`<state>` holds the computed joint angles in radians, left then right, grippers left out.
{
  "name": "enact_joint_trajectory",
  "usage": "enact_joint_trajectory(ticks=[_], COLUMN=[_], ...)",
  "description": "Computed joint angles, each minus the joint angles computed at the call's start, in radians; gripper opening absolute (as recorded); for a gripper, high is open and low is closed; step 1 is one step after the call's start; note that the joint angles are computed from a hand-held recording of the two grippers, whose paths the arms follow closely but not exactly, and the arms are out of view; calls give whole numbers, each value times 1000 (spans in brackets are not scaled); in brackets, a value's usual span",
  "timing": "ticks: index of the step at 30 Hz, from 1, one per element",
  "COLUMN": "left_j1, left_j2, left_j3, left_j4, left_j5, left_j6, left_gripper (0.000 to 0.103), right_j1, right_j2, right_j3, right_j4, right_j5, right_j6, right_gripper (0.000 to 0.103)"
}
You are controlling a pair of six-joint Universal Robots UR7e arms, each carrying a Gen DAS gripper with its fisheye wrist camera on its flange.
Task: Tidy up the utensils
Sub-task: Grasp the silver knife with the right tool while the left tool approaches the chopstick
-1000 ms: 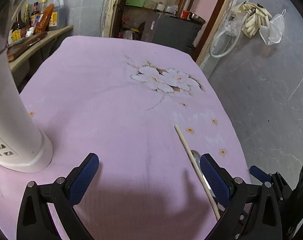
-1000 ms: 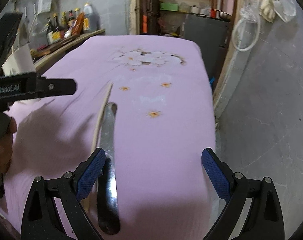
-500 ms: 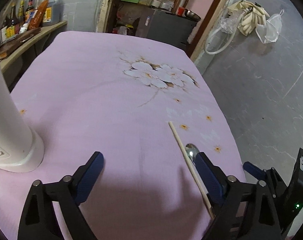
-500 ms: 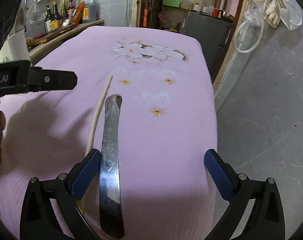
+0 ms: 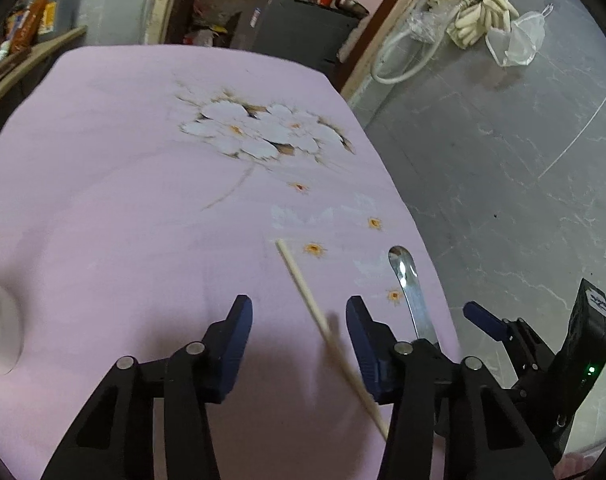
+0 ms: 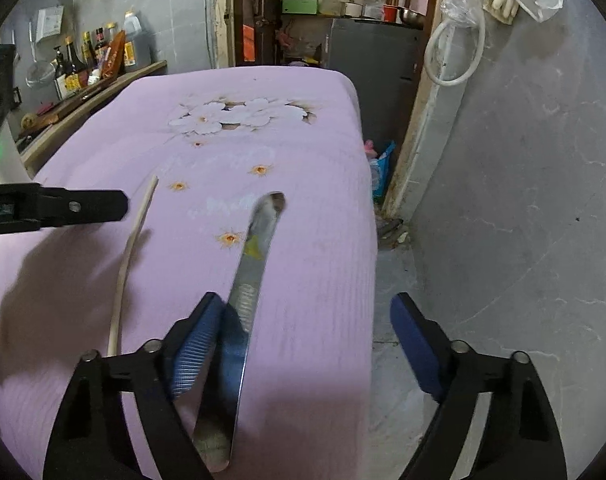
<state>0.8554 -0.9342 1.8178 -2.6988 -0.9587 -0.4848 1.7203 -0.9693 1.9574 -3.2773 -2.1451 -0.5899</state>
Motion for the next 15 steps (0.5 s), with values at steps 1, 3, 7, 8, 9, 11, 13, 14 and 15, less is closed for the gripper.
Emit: enact_joint_trajectory(ticks=[1, 3, 7, 8, 9, 11, 13, 14, 15], left_j1=[3, 7, 10, 12, 13, 16, 22, 26, 29], left_j2=[8, 24, 43, 46, 48, 48, 47, 44, 43], left_j3=[-13, -40, -69, -76, -80, -92, -98, -98, -101], left_j4=[20, 63, 87, 92, 99, 123, 135, 136, 140], left_j5=[-5, -5, 13, 15, 18, 25, 24, 14, 9], left_j6=[-2, -9, -14, -18, -23, -38, -47, -51, -52], left_gripper=[42, 40, 36, 34, 32, 22, 16, 15, 15], right_j1=[-1, -4, -21, -25, -31, -36, -37, -37, -37], right_j2=[0, -1, -9, -9, -9, -1, 12, 18, 26], right_j3=[-3, -15, -50, -59, -75, -102, -128, -139, -152], right_j4=[5, 27, 98, 115, 143, 173, 201, 212, 222], right_j5=[6, 20, 83, 96, 114, 127, 135, 138, 142], right_j6=[-2, 0, 28, 33, 36, 37, 36, 32, 25], right_gripper=[76, 74, 74, 74, 73, 66, 60, 58, 56])
